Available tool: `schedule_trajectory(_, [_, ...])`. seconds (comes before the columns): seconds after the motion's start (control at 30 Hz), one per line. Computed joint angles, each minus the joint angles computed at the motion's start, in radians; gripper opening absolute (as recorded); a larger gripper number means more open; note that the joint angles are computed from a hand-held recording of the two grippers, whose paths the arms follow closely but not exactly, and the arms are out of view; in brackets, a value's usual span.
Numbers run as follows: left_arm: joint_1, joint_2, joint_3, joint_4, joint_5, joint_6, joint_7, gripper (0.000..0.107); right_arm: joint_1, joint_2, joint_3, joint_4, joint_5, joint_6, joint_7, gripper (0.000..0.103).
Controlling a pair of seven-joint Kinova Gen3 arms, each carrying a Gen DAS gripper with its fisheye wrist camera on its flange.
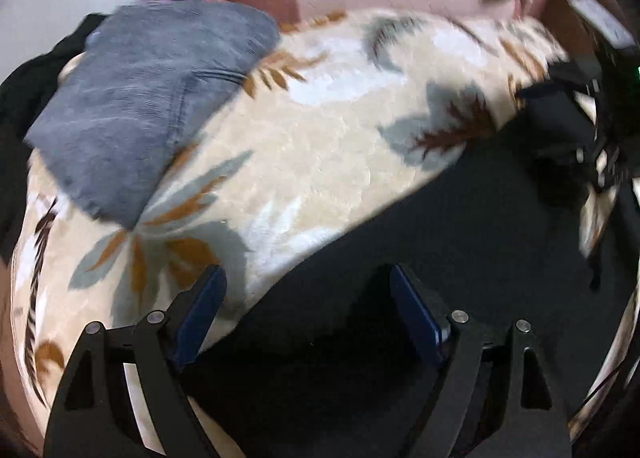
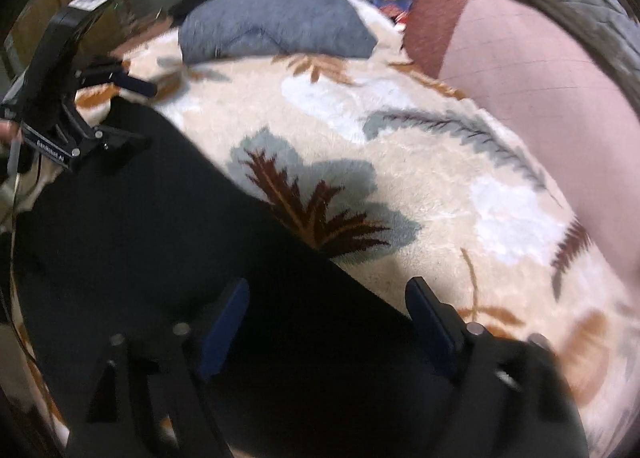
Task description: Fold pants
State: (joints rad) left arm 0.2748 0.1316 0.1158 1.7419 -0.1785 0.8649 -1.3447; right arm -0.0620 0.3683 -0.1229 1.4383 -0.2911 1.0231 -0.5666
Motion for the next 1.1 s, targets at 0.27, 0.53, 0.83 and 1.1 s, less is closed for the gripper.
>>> schedule_trajectory(0.27, [-0.073,0.048,0.027,-0.045,0.085,0.036,-0.093,0.087,0.024,0.029,-0.03,-0.03,-0.008,0.064,-0.025,0.025])
schedule_trajectory(0.53, [0.027,-0.13,0.008,0.076,0.009,-0.056,0.149,0.003,-0.045,-0.289,0.159,0.283,-0.21,-0.114,0.147,0.004])
schedule_trajectory(0.83, [0.146,-0.477,0.172,0.268,0.039,-0.003,0.429,0.003,0.113,-0.636,0.29,0.583,-0.336,0.123,0.356,0.004])
schedule_trajectory(1.1, [0.002,-0.57,0.375,0.35,0.127,0.013,0.57,0.018,0.083,-0.688,0.347,0.736,-0.292,0.052,0.24,0.022])
